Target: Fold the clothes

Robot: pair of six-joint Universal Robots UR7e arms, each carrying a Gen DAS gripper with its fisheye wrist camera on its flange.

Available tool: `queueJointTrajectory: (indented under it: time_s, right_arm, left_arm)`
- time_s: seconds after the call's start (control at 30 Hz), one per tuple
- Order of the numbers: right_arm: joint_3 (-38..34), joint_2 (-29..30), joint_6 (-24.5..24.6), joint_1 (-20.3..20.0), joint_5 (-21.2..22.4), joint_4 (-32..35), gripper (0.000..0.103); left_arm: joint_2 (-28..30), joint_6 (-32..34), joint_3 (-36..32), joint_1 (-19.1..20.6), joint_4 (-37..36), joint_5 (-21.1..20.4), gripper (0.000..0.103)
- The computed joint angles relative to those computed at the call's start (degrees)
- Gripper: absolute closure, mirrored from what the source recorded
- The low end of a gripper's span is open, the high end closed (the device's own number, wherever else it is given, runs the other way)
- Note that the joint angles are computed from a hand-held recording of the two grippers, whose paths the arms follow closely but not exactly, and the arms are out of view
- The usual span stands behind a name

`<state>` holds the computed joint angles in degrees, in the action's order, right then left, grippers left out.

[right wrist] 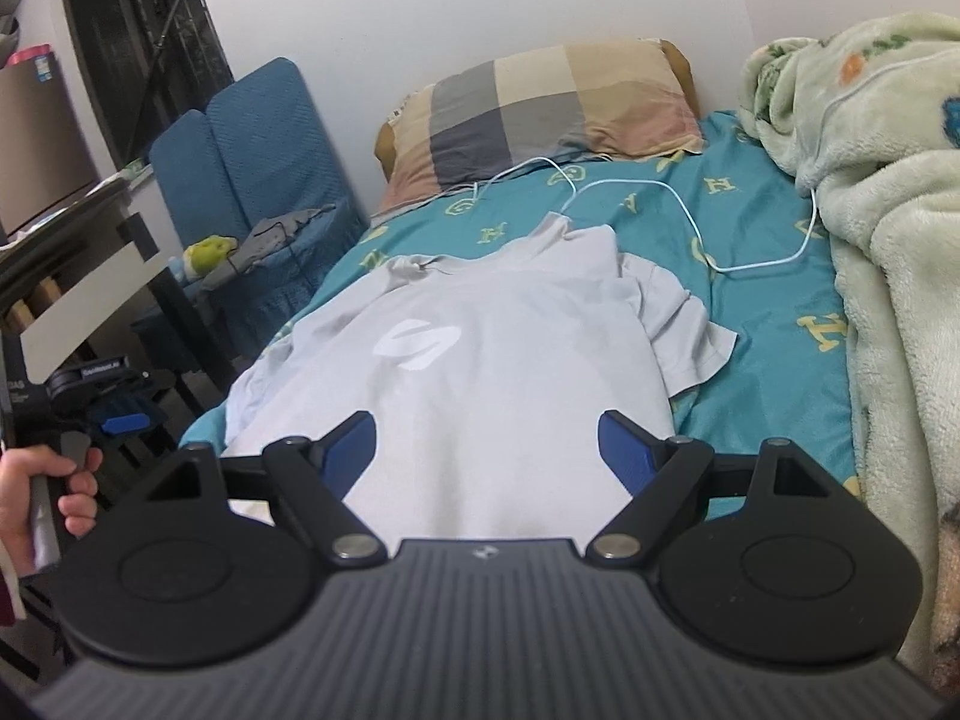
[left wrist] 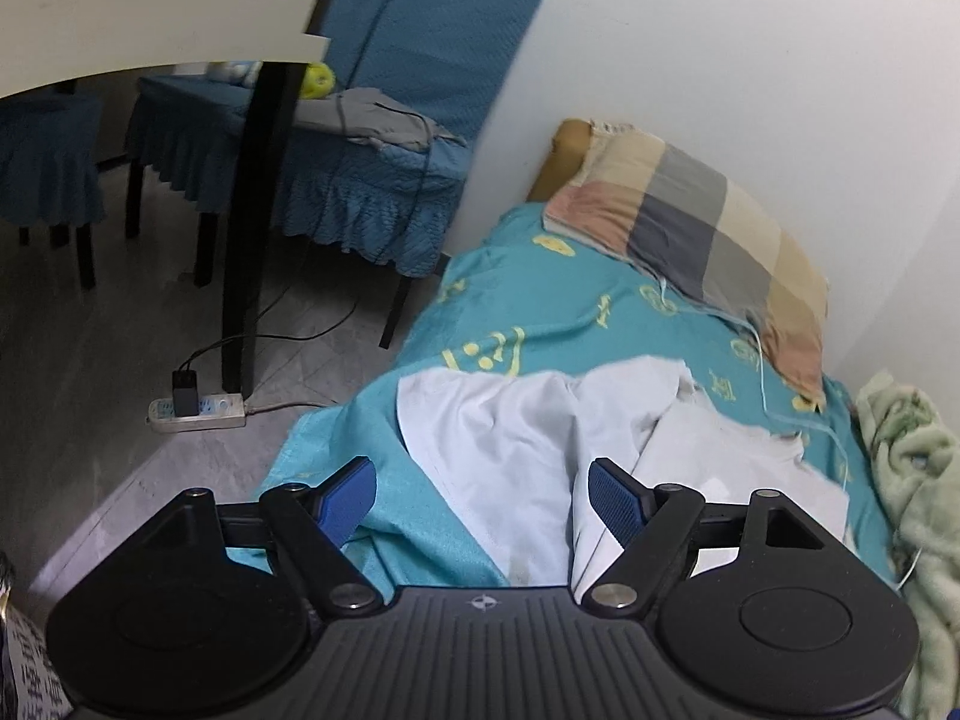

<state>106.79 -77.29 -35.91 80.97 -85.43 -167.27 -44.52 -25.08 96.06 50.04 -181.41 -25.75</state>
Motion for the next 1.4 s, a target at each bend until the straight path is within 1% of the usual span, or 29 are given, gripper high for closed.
queueJointTrajectory:
  time_s: [0.07, 0.17, 0.33, 0.4, 0.57, 0.67, 0.73, 0.8, 0.87, 0.9, 1.0, 1.07, 1.13, 1.2, 1.3, 1.33, 1.37, 1.4]
  right_arm:
    - [-0.3, 0.7, -0.1, 0.1, -0.9, 0.1, 0.02]
    - [-0.4, 1.4, -0.3, 0.2, -2.4, 0.3, 0.02]
    - [-0.2, 2.1, 1.6, 0.2, -4.0, -0.3, 0.02]
    - [-0.1, 2.3, 2.4, 0.0, -4.6, -0.8, 0.02]
    - [0.1, 3.0, 2.9, -0.2, -5.9, -2.3, 0.02]
    - [0.3, 3.7, 2.1, 0.1, -7.0, -3.3, 0.02]
    - [0.5, 4.0, 1.6, 0.2, -7.5, -3.6, 0.02]
    - [0.5, 4.2, 1.2, 0.3, -7.7, -3.5, 0.02]
    - [0.6, 4.5, 0.9, 0.5, -7.7, -3.5, 0.02]
    - [0.6, 4.6, 0.9, 0.5, -7.6, -3.5, 0.02]
    - [0.7, 4.8, 0.6, 0.6, -7.5, -3.2, 0.02]
    - [0.7, 5.0, 0.4, 0.7, -7.4, -3.1, 0.02]
    - [0.9, 5.0, 0.2, 0.7, -7.4, -3.0, 0.02]
    - [0.9, 4.9, 0.4, 0.7, -7.2, -2.9, 0.02]
    - [0.9, 4.8, 0.8, 0.5, -6.6, -2.7, 0.02]
    - [0.9, 4.8, 0.7, 0.5, -6.4, -2.7, 0.02]
    - [0.9, 4.9, 0.7, 0.5, -6.2, -2.8, 0.02]
    - [0.9, 5.0, 0.8, 0.6, -6.1, -2.9, 0.02]
  left_arm:
    - [0.3, 0.3, -0.2, 0.7, 0.7, -1.7, 0.024]
    - [1.2, 1.2, -1.2, 1.7, -0.8, -4.0, 0.026]
    - [3.8, 2.6, -4.3, 3.2, -2.7, -4.3, 0.027]
    - [4.5, 2.7, -5.3, 3.9, -2.4, -4.6, 0.03]
    - [4.9, 1.0, -6.2, 6.0, -1.6, -7.1, 0.034]
    - [5.0, 0.2, -6.6, 7.2, -2.8, -8.3, 0.035]
    - [4.8, -0.9, -6.7, 7.9, -2.3, -8.6, 0.038]
    - [4.5, -1.7, -6.4, 8.7, -2.5, -9.6, 0.042]
    - [4.1, -2.8, -5.9, 9.4, -2.1, -10.7, 0.05]
    - [3.9, -3.2, -5.7, 9.6, -2.1, -11.3, 0.05]
    - [4.2, -0.9, -6.0, 10.0, -4.1, -12.6, 0.052]
    - [4.5, -0.3, -6.8, 10.2, -3.2, -12.6, 0.052]
    - [5.0, 1.5, -7.4, 10.3, -4.8, -13.2, 0.052]
    - [5.3, 1.9, -8.3, 10.7, -4.2, -13.5, 0.053]
    - [6.2, 2.1, -9.8, 11.4, -3.7, -13.9, 0.062]
    - [6.6, 2.5, -10.3, 11.5, -4.2, -14.1, 0.075]
    - [6.8, 3.3, -10.7, 11.7, -4.1, -14.5, 0.096]
    - [6.9, 4.1, -11.2, 11.6, -3.7, -14.3, 0.099]
